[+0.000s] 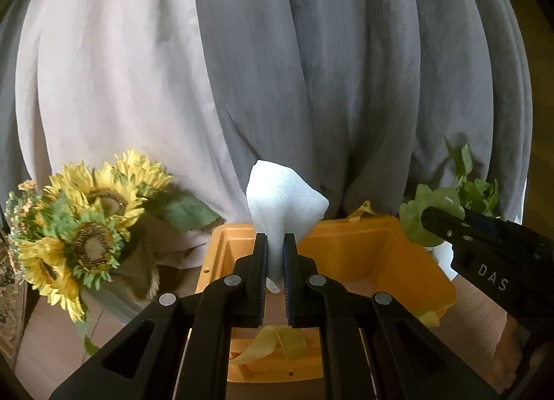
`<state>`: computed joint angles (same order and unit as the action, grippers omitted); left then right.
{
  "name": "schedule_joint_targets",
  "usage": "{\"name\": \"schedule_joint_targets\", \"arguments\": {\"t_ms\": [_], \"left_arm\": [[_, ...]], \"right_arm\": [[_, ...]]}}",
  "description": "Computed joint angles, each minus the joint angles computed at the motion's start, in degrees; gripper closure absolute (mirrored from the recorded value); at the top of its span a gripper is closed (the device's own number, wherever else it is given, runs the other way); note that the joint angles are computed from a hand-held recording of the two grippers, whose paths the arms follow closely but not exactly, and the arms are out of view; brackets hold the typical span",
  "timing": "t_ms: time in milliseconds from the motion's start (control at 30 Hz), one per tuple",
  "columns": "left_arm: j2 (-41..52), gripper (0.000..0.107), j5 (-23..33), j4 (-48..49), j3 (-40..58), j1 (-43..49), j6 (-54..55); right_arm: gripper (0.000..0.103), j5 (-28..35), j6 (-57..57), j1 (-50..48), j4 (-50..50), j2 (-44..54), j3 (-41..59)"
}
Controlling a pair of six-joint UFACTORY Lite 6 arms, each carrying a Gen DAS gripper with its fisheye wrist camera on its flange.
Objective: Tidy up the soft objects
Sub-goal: 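Open both tools to drop the tissue and frog into the crate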
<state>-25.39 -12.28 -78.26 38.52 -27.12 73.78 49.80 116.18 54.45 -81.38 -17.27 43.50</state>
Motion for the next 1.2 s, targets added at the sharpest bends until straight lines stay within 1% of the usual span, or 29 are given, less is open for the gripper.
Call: {"name": "schedule_joint_targets", "arguments": {"t_ms": [100,233,467,500,533,567,600,633,667,800,900,1067,1200], "left_arm": [[3.3,0.097,0.8,5.8,1.1,0.9,-5.4],[7.6,0.097,2.2,10.8,2.9,2.3,-9.6],[14.8,0.095,5.6,11.2,7.1,4.6,-8.9],[15.5,0.091,5.4,11.3,7.5,4.5,-8.8],[16.1,0.085,5.1,10.3,7.7,4.4,-7.7],[16.5,0.079,4.7,10.2,7.9,4.2,-7.7],[16.7,0.071,5.0,10.4,8.0,4.4,-8.1],[16.9,0.07,5.2,11.1,8.3,4.6,-8.9],[16.8,0.07,4.8,10.6,8.1,4.5,-8.6],[15.7,0.065,4.0,4.4,7.5,3.9,-3.0],[13.7,0.061,2.9,-1.9,6.4,3.2,2.7],[8.4,0.059,0.9,-18.1,4.6,1.3,17.2],[3.7,0.057,-1.6,-27.0,3.2,-0.9,25.2]], "right_arm": [[0.065,-3.6,0.2,-3.2,-0.7,2.0,0.5],[0.065,-8.2,0.1,-7.1,-1.1,4.9,1.5],[0.065,-12.9,-0.8,-11.3,-1.6,9.9,3.8],[0.065,-13.5,-0.6,-12.0,-1.8,10.6,4.1],[0.064,-14.4,-0.2,-12.8,-2.2,11.2,4.2],[0.059,-14.8,-0.4,-13.3,-2.1,11.8,4.5],[0.054,-14.8,-0.9,-13.4,-1.4,12.5,5.1],[0.046,-14.9,-0.8,-13.8,-1.5,12.8,5.2],[0.044,-14.6,-0.3,-13.9,-1.7,13.0,5.2],[0.044,-13.1,-0.8,-13.2,-0.8,12.2,4.7],[0.044,-10.8,-1.1,-11.6,0.0,10.3,3.4],[0.044,-8.3,-3.0,-9.1,2.5,6.1,1.6],[0.044,-5.4,-4.3,-6.2,4.5,2.3,0.1]]}}
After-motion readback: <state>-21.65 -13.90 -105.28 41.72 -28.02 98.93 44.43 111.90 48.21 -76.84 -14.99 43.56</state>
